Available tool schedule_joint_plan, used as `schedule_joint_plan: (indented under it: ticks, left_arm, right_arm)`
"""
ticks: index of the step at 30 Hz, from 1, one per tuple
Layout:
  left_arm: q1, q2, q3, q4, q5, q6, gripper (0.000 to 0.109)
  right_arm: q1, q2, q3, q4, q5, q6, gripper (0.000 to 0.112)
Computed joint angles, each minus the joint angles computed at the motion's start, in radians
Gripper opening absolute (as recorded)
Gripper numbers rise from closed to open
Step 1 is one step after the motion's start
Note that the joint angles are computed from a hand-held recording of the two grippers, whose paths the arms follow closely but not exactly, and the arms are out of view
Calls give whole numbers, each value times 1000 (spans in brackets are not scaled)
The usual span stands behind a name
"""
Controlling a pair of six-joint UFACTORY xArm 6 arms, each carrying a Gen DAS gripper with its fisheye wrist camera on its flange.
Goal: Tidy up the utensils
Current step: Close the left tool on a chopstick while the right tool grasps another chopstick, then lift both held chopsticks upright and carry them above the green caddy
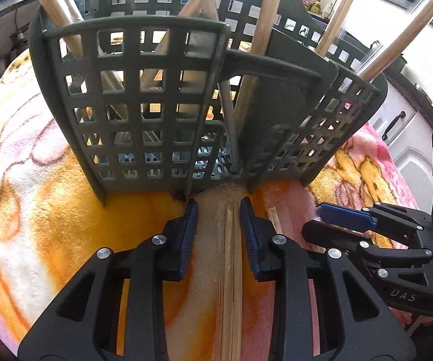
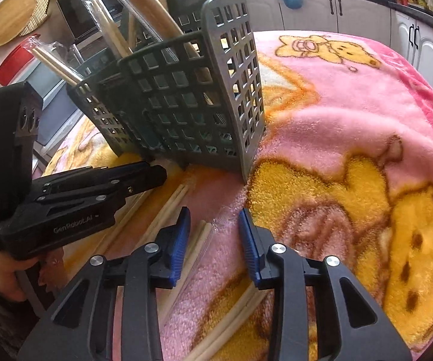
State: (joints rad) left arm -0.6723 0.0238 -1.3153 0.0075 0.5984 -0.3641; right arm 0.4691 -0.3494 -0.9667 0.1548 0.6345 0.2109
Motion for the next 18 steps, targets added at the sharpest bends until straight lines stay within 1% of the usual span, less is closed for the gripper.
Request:
schedule_joint_plan:
  ticks: [2,4,6,8,11,14,18]
  left_arm:
    - [-3,4,-4,10,3,-5,24]
    - [-5,6,-6,14,4,-6,22]
    - [-6,5,-3,25,5,-10,17]
    - [-4,2,2,10,1,5,14]
    - [8,-8,18,-51,-7,47,9]
    - [27,-18,28,-145,-2,102,5]
    - [51,-45,52,-264,1,162,3]
  right_arm:
    - [8,9,-6,-27,-3,17,22]
    - [13,12,-7,-25,-5,11,18]
    - [19,10,-6,-32,-9,11,13]
    - [24,6,-3,-27,-17,10,9]
    - [32,-1,1,-30,-26,12,7]
    - [44,-13,1,-44,-30,18,7]
    - [51,-30,2,-52,-39,20,7]
